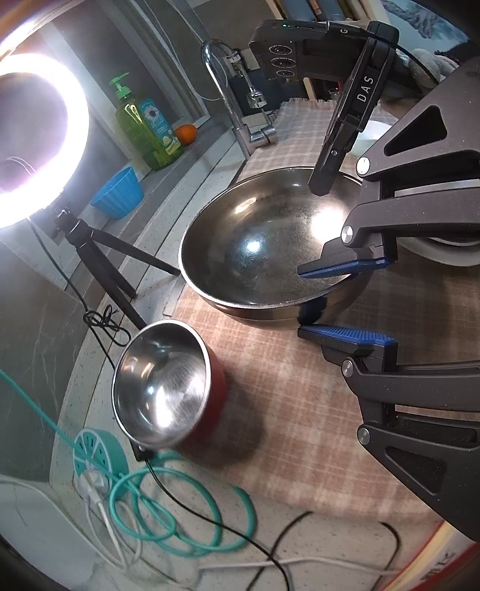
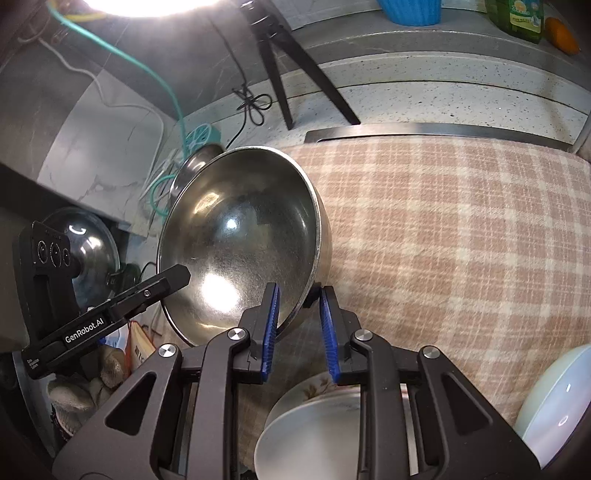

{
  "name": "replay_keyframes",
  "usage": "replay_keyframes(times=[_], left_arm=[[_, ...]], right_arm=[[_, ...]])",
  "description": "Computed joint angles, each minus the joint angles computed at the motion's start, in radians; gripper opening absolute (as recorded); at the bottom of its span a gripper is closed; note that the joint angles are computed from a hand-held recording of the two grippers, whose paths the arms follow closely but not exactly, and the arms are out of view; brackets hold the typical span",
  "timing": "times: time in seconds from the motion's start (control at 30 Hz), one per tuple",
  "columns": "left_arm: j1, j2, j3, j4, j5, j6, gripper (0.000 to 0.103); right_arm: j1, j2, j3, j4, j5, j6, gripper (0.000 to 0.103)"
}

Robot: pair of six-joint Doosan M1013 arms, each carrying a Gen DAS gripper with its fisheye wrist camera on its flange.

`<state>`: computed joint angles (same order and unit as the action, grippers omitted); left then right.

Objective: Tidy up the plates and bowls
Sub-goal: 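Lift the large steel bowl upright with both tools, then lower the steel bowl onto the cloth and open both tools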

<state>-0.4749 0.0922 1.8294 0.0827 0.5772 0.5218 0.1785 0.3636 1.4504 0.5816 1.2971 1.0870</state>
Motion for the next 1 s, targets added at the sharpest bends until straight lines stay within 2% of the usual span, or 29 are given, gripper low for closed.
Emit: replay_keyframes(times=[0.33, 1.0], left_arm=[[-0.050, -0.061, 0.060, 0.123, 0.018, -0.170, 0.022], [-0.123, -0.143, 0.171, 0.185, 0.019, -0.368, 0.022]], right_arm=[[0.018, -0.047, 0.060, -0.006, 0.035, -0.048, 0.023], [0.038, -0.103, 0.151, -0.034, 0.063, -0.107, 0.023]])
